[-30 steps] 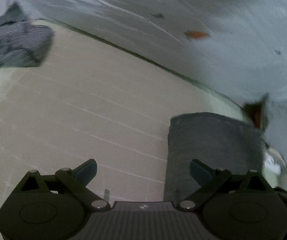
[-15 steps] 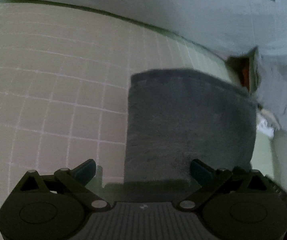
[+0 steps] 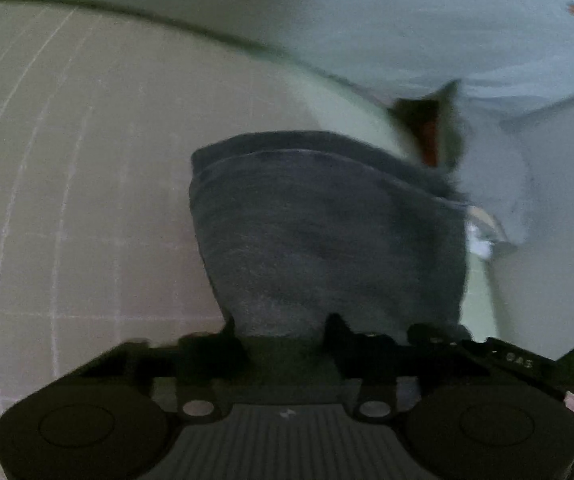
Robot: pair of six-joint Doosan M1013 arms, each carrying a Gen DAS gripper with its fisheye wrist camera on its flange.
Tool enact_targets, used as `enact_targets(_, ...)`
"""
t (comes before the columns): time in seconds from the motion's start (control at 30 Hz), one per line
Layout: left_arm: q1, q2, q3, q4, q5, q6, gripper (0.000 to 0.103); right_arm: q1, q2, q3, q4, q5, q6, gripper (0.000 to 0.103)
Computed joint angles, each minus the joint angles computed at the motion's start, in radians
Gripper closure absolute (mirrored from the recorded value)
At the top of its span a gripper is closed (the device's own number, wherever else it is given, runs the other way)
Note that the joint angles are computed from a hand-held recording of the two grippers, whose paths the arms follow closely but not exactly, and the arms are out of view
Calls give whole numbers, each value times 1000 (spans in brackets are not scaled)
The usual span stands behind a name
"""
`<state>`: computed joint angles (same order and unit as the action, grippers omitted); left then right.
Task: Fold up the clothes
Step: 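Lift the folded jeans with both grippers and carry them to the clothes stack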
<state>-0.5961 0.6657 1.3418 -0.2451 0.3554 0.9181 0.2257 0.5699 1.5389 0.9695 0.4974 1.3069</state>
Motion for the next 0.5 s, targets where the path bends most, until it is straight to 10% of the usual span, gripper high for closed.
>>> enact_targets(0.27,-24,41,-135,-120,-5,275,71,-14,-87,108,232,-138,-91,82)
enact_targets(0.5,-68,195,-459,-104,10,299,71,-128,-133,100,439,-151,-325,82)
